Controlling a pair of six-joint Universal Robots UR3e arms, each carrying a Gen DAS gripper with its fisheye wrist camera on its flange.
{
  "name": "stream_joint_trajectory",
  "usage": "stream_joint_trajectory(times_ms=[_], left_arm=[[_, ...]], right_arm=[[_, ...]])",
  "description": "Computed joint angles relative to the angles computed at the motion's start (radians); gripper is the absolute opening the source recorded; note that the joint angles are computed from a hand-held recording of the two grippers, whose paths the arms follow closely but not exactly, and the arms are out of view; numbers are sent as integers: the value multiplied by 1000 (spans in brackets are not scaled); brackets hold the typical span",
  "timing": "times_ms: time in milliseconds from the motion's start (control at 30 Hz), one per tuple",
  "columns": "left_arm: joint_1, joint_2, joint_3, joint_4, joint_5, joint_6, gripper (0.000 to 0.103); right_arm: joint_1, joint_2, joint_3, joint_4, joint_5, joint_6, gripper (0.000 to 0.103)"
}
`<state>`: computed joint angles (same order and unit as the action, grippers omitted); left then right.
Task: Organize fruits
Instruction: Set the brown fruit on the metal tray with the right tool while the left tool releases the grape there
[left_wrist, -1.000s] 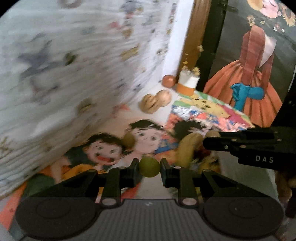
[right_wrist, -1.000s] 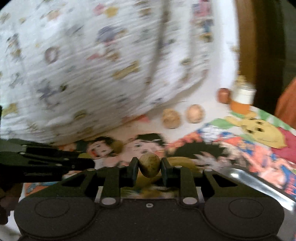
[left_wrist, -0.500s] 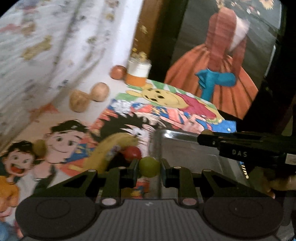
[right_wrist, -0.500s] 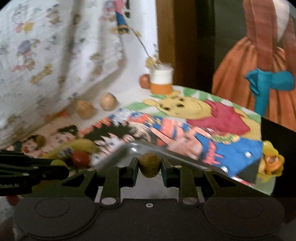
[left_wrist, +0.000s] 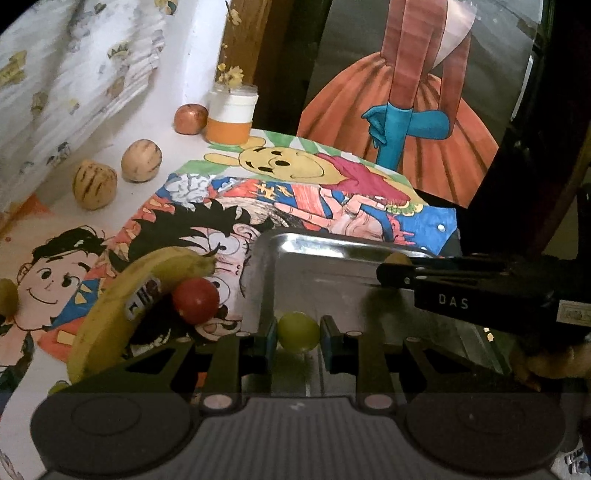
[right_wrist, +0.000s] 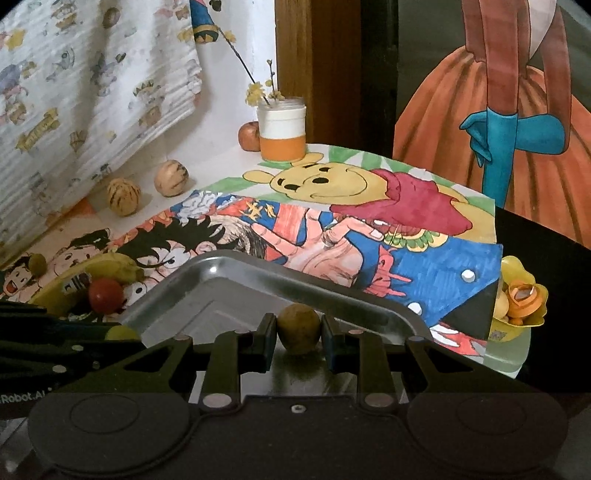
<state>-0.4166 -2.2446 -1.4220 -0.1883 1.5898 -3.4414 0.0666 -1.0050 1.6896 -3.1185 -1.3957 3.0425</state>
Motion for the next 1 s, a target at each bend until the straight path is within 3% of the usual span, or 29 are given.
stream_joint_trajectory(times_ms=[400, 567, 667, 700, 733, 867, 1000], left_arm=[[-1, -14, 16, -11, -10, -3, 28], [3, 16, -18, -2, -16, -21, 34], [4, 55, -66, 28, -16, -41, 47], [3, 71, -86, 42, -9, -50, 57], [0, 87, -105, 57, 1, -58, 61], [-5, 155, -173, 89, 32, -85, 66], [-23, 233, -254, 138, 97, -113, 84]], right_arm=[[-2, -12, 30, -24, 4, 13, 31], [-13, -71, 108, -79, 16, 27, 39], [-19, -123, 168, -117, 23, 38, 45], [-19, -140, 188, -130, 22, 41, 49], [-19, -157, 206, -141, 20, 43, 53], [-13, -230, 282, -186, 11, 57, 63], [3, -306, 356, -228, -6, 76, 77]])
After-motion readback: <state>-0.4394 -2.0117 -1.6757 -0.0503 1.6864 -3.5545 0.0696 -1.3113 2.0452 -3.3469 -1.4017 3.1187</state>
